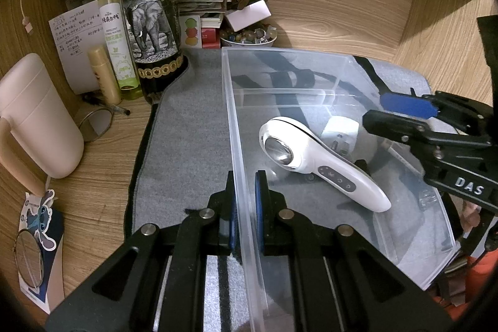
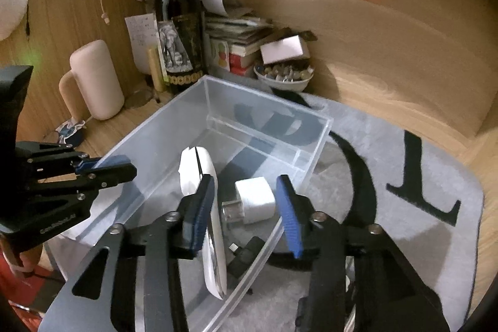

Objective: Organize rigid objects
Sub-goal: 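Lower the black adapter into the box and open the right gripper, then move the right gripper to the silver flashlight and grasp it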

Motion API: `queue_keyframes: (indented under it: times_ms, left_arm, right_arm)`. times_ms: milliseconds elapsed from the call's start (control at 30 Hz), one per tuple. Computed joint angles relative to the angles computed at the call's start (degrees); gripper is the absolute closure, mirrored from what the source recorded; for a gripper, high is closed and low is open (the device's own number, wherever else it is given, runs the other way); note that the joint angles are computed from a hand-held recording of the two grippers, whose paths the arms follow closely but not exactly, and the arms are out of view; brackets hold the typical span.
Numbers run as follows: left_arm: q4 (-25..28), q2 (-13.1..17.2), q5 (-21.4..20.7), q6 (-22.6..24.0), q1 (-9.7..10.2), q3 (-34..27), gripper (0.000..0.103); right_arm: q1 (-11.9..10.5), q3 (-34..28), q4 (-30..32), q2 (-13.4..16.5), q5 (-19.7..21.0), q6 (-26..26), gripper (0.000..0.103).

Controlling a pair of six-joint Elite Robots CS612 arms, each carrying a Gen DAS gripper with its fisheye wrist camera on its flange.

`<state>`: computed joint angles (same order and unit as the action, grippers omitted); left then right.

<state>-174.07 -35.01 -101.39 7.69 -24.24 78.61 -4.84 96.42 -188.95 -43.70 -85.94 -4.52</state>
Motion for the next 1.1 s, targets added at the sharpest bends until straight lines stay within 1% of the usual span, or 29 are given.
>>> queue_keyframes:
  times_ms: [67, 133, 167, 233, 333, 500, 600, 767, 900, 1100]
  left_arm:
    - [-0.02, -0.01, 0.02, 0.05, -0.01, 0.03, 0.095]
    - [-0.06, -0.01, -0.02, 0.05, 0.0, 0.05, 0.095]
    - [-0.02, -0.01, -0.07, -0.03, 0.02, 0.02, 0.095]
    - [-0.09, -0.03, 0.0, 0.03, -0.02, 0.08, 0.095]
    - [-0.1, -0.02, -0.02, 0.03, -0.01, 0.08, 0.095]
    - [-0.02, -0.02, -0.04, 0.0, 0.0, 0.02, 0.095]
    - [-0.08, -0.05, -0.01, 0.04, -0.03, 0.09, 0.095]
    - [-0.11, -0.05, -0.02, -0.02, -0.03, 0.11, 0.095]
    - [-0.07, -0.02, -0.02, 0.02, -0.01, 0.04, 0.095]
    - [-0.12, -0.05, -0.01, 0.02, -0.03, 0.11, 0.095]
  right_arm:
    - [0.08, 0.34, -0.68, -0.25, -0.52, -0.15, 0.058]
    - [0.2, 0.92, -2.52, -0.45, -1.59, -0.01, 0.044]
    - [0.24, 1.18, -3.34, -0.56, -2.02, 0.04, 0.041]
    - [0.24, 1.8, -4.96, -0.88, -2.79, 0.3, 0.029]
    - [0.05, 2.73, -7.19, -1.41, -3.88, 1.16, 0.022]
    - [-0.73, 4.51, -10.28, -2.58, -5.13, 2.81, 0.022]
    - [-1.06, 5.81, -12.25, -3.3, -7.29, 3.33, 0.022]
    - [-1.57, 7.48, -13.29, -4.09, -10.53, 4.56, 0.022]
    - [-2.15, 8.6, -12.35, -4.4, -12.27, 6.07, 0.022]
    - [-3.13, 9.46, -7.63, -4.14, -13.78, 8.59, 0.022]
